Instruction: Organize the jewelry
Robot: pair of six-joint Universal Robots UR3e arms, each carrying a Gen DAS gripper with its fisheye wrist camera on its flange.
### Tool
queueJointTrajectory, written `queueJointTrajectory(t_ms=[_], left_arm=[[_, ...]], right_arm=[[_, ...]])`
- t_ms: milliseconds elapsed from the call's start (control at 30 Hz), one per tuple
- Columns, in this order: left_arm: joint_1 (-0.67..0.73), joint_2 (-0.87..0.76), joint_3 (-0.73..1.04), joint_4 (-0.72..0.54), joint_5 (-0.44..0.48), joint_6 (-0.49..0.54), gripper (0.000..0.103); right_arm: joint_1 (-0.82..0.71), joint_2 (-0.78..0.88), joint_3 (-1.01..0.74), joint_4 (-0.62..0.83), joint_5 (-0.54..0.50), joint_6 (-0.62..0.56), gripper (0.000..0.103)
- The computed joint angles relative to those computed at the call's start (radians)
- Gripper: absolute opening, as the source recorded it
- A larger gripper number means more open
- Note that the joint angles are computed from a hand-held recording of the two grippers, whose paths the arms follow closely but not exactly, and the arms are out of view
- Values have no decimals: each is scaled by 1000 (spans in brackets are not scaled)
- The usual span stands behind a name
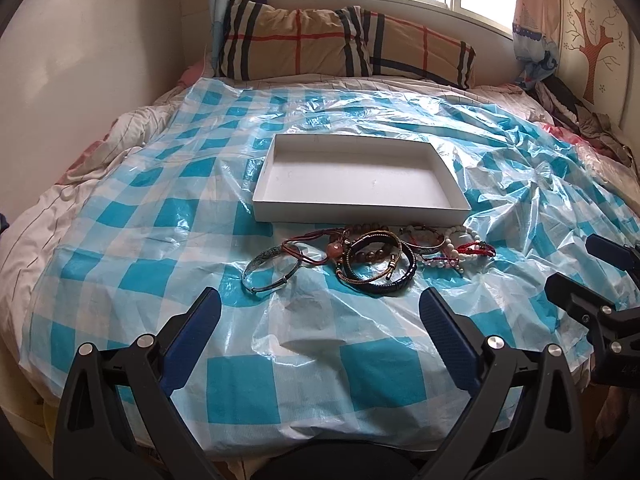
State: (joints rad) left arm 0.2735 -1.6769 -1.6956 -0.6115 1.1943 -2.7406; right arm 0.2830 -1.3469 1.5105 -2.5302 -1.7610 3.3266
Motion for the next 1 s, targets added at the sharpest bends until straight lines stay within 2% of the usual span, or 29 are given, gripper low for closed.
queueJointTrajectory(t_ms=[133,333,533,633,700,800,967,1000], left_arm=[[-36,-97,105,-19,21,15,94],[-87,-245,266,-98,-5,149,75],[-136,-354,370,-182,-46,304,61],[-155,-404,433,-252,-64,357,48],[-171,-444,484,-295,-51,368,36],[-186,-512,580,-378,-31,362,28],[-180,-556,657,-470,-58,365,16],[-177,-554,658,-477,-63,365,10]], right_arm=[[-36,53,-41,-3,27,-28,96],[-90,109,-94,-12,79,-66,96],[-114,167,-149,2,103,-75,96],[-123,194,-173,12,115,-79,96],[-128,204,-181,11,121,-83,96],[-136,218,-191,8,129,-88,96],[-144,251,-220,22,147,-102,96],[-145,258,-227,25,151,-103,96]])
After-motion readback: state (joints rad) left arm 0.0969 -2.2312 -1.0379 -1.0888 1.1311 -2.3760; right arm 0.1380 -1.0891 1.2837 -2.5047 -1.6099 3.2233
